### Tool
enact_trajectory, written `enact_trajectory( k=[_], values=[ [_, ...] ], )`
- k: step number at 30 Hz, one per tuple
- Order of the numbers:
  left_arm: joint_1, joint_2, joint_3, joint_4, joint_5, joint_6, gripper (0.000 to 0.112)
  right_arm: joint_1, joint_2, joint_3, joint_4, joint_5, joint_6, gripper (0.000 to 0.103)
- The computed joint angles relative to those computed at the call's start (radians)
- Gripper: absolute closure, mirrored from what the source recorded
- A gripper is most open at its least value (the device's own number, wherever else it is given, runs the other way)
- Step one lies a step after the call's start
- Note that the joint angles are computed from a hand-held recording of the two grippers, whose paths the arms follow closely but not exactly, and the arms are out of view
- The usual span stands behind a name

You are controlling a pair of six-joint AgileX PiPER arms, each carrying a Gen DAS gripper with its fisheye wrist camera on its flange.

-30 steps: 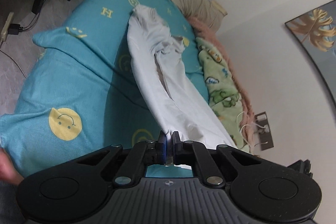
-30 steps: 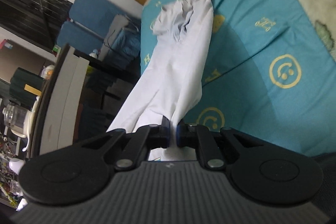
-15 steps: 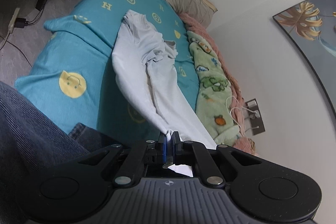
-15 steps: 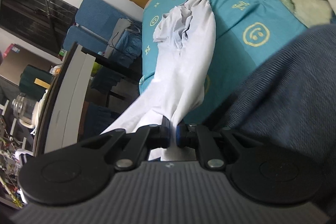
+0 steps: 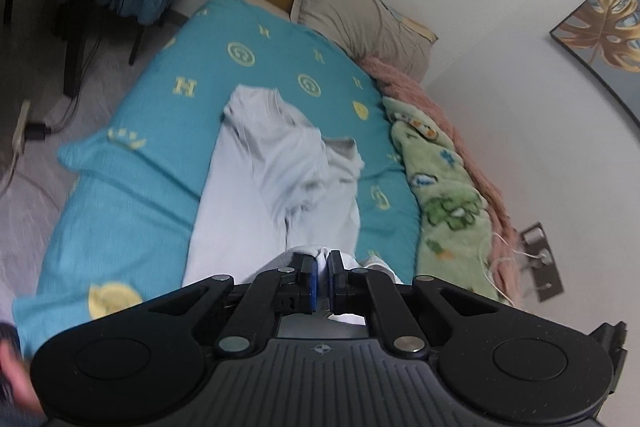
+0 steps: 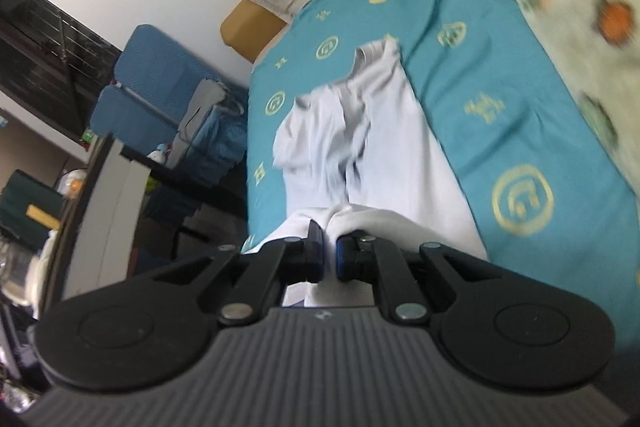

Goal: Fold clothes
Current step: 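Lift the hem with the left gripper and fold it toward the collar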

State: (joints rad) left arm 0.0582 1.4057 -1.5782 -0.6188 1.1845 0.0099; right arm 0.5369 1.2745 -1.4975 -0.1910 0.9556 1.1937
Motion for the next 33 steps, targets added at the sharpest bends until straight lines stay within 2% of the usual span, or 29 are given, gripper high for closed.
enact_trajectory(
  k=[5,10,13,16,19,22,25,27,29,30,31,33],
  values=[
    [-0.119,0.169,-0.118,0.149,-0.151,-0.055,0.107,-0.141,0.156,-0.066,0.104,-0.09,-0.193,0.093],
    [-0.216,0.334,-0.198,0.308,-0.278,-0.084,0.107,-0.227,0.304,-0.082,0.172,-0.198,-0.324,0.093],
    [-0.259,0.45,-0.27,0.4,-0.317,-0.096,0.107,-0.254,0.396,-0.094,0.177,-0.259,-0.381,0.093],
    [-0.28,0.561,-0.332,0.46,-0.352,-0.104,0.107,-0.261,0.493,-0.134,0.159,-0.276,-0.465,0.092],
    [-0.285,0.643,-0.345,0.486,-0.393,-0.099,0.107,-0.255,0.565,-0.156,0.127,-0.28,-0.513,0.092],
    [-0.275,0.703,-0.36,0.455,-0.396,-0.053,0.104,-0.251,0.587,-0.15,0.111,-0.285,-0.513,0.092],
    [-0.267,0.696,-0.313,0.433,-0.426,-0.009,0.088,-0.248,0.585,-0.15,0.105,-0.278,-0.517,0.091],
    [-0.272,0.667,-0.269,0.443,-0.443,-0.008,0.062,-0.24,0.577,-0.161,0.087,-0.255,-0.512,0.091],
    [-0.287,0.612,-0.206,0.481,-0.472,-0.017,0.054,-0.219,0.554,-0.158,0.042,-0.236,-0.489,0.087],
    [-0.294,0.579,-0.174,0.49,-0.486,-0.016,0.048,-0.208,0.543,-0.157,0.02,-0.227,-0.477,0.073],
    [-0.299,0.544,-0.14,0.49,-0.499,-0.011,0.044,-0.194,0.522,-0.143,-0.008,-0.228,-0.454,0.045],
    [-0.31,0.467,-0.07,0.489,-0.524,-0.006,0.026,-0.156,0.469,-0.095,-0.103,-0.244,-0.372,0.021]
  ],
)
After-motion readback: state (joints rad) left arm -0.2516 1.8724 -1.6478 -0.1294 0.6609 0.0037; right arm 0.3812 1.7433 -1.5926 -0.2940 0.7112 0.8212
